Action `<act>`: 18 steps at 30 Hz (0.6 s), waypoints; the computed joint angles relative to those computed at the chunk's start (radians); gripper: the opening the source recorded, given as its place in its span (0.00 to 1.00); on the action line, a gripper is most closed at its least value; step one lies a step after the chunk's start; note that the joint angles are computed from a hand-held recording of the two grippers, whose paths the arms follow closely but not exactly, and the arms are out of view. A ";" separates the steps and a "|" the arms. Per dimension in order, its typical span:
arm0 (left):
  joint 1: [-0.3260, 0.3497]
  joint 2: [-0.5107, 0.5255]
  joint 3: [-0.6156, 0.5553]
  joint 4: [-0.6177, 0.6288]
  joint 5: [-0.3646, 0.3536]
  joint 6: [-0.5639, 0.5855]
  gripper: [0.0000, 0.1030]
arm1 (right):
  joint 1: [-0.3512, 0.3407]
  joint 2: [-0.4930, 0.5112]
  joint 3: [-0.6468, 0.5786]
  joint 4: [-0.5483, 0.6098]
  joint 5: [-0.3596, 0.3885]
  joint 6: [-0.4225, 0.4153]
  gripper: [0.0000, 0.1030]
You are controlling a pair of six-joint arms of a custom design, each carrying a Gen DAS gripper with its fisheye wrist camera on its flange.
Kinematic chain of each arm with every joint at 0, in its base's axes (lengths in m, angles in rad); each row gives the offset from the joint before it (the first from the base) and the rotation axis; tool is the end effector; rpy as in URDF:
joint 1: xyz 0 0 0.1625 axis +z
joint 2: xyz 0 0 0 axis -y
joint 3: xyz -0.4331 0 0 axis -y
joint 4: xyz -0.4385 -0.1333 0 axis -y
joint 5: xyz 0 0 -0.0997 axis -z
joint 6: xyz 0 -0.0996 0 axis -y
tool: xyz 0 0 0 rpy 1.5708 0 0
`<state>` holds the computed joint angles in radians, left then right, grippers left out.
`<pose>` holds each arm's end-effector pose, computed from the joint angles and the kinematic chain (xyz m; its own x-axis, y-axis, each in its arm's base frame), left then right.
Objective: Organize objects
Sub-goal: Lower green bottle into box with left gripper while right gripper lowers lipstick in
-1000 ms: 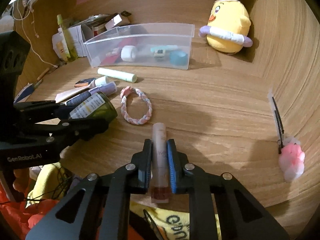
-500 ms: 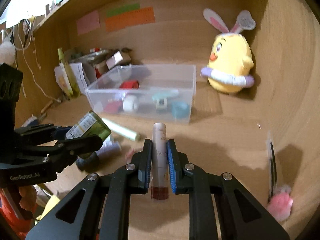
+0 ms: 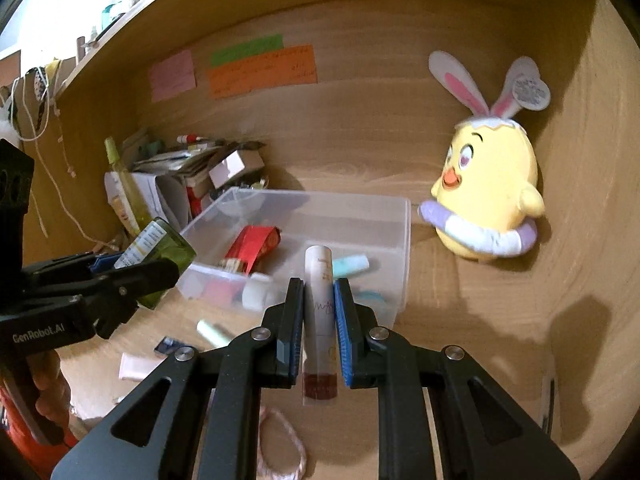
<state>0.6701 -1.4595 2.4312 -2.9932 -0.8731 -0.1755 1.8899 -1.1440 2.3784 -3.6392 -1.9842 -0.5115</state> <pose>-0.2054 -0.4145 0.2055 -0.8078 0.3226 -0.4934 0.5733 0.6250 -0.5299 0.2324 -0.4062 0.1554 -0.7365 -0.3165 0.5979 -0.6551 0.5540 -0.5137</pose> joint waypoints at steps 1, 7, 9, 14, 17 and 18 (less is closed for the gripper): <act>0.010 0.006 -0.012 -0.001 0.000 0.008 0.40 | 0.002 0.004 -0.010 0.006 -0.001 0.001 0.13; 0.061 0.050 -0.080 -0.012 0.023 0.050 0.40 | 0.006 0.034 -0.085 0.044 -0.002 -0.011 0.13; 0.075 0.064 -0.098 -0.008 0.027 0.056 0.40 | 0.005 0.044 -0.108 0.057 -0.001 -0.014 0.13; 0.110 0.104 -0.146 0.008 0.031 0.069 0.40 | 0.000 0.071 -0.159 0.090 -0.006 -0.020 0.13; 0.126 0.132 -0.173 0.025 0.036 0.075 0.40 | -0.006 0.090 -0.188 0.110 -0.013 -0.027 0.13; 0.130 0.139 -0.180 0.031 0.034 0.078 0.40 | -0.006 0.097 -0.198 0.116 -0.018 -0.029 0.13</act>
